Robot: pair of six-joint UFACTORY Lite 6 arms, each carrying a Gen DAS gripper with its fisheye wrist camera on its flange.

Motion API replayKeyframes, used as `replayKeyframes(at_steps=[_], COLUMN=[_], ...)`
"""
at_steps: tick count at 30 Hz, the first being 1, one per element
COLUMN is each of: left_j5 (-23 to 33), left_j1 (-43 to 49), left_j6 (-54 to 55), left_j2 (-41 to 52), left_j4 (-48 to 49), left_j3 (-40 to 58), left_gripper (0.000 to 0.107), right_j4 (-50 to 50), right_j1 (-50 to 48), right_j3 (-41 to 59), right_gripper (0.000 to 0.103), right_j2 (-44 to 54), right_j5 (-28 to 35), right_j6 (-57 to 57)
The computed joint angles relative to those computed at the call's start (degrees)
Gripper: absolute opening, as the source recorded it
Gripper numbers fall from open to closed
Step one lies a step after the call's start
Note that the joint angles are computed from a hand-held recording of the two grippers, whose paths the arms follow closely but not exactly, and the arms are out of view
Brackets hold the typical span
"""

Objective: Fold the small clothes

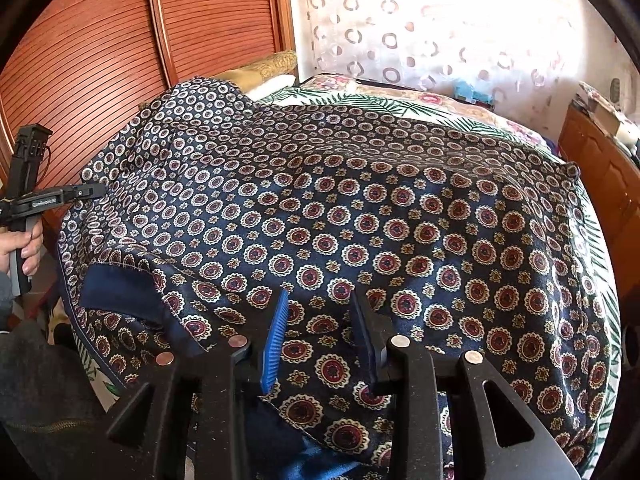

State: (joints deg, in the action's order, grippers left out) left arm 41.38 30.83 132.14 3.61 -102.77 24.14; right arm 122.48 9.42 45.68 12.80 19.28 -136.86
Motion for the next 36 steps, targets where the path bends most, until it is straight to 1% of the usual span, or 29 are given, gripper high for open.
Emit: replayKeyframes(at_steps=[4, 9, 12, 14, 17, 19, 24, 25, 26, 28, 29, 30, 31, 33, 34, 35, 36], left_j5=[1.2, -1.09, -2.7, -6.97, -8.23, -8.61, -9.62, -10.23, -12.05, -14.3, -14.94, -14.9, -14.87, -16.08, -16.85, -18.46, -18.45], left_j1=[-6.59, -18.96, -26.23, -32.96, -39.32, -42.47, -50.87, -52.21, -54.18, -56.0, -56.29, -56.06, -55.68, -55.77, -55.15, -56.4, -55.69], left_j6=[-7.3, -12.34, -13.75, -13.65, -14.78, -15.67, -21.4, -21.57, -20.62, -22.25, -25.04, -26.28, -26.31, -23.91, -23.18, -21.77, -20.14], left_j2=[-5.49, -6.87, -5.38, -3.8, -0.3, 1.57, 4.77, 4.97, 5.21, 6.96, 8.36, 8.77, 9.32, 9.93, 9.94, 10.7, 10.5], left_j4=[2.18, 0.43, -1.24, -3.56, -3.89, -3.65, 0.58, 0.65, -0.52, 0.83, 3.23, 4.11, 3.87, 1.48, 1.24, -1.0, -2.39], left_j3=[2.62, 9.53, 14.28, 18.09, 23.57, 26.43, 34.25, 34.95, 35.68, 38.08, 39.54, 39.77, 39.9, 39.46, 38.86, 39.31, 38.49], left_gripper=[0.004, 0.004, 0.004, 0.004, 0.003, 0.003, 0.003, 0.003, 0.003, 0.005, 0.013, 0.025, 0.032, 0.055, 0.061, 0.073, 0.079], right_j4=[-1.08, -4.29, -6.99, -8.45, -11.68, -13.57, -18.19, -19.55, -19.67, -19.79, -20.47, -21.3, -20.36, -19.68, -19.31, -19.08, -18.8], right_j1=[-2.84, -7.88, -11.59, -14.23, -18.63, -21.33, -28.15, -29.81, -29.99, -30.22, -31.12, -32.19, -31.15, -30.87, -31.06, -30.89, -30.47], right_j3=[-2.03, -5.35, -7.1, -8.24, -9.06, -9.36, -10.85, -10.93, -11.55, -12.94, -12.99, -13.07, -12.35, -12.13, -12.3, -12.14, -11.91], right_gripper=[0.033, 0.033, 0.033, 0.033, 0.033, 0.033, 0.033, 0.033, 0.033, 0.033, 0.033, 0.033, 0.033, 0.033, 0.033, 0.033, 0.033], right_j2=[-2.4, -6.86, -9.13, -10.57, -11.75, -12.44, -15.25, -15.72, -16.72, -18.71, -18.96, -19.18, -18.59, -18.22, -17.91, -17.48, -16.98], right_j5=[1.96, 4.35, 6.02, 7.02, 9.17, 10.32, 13.72, 14.73, 14.89, 15.11, 15.66, 16.32, 15.63, 15.43, 15.61, 15.62, 15.49], right_j6=[0.8, 3.12, 4.73, 5.45, 7.34, 8.08, 9.85, 10.73, 11.28, 12.21, 12.57, 12.82, 12.78, 12.45, 11.93, 11.84, 11.84])
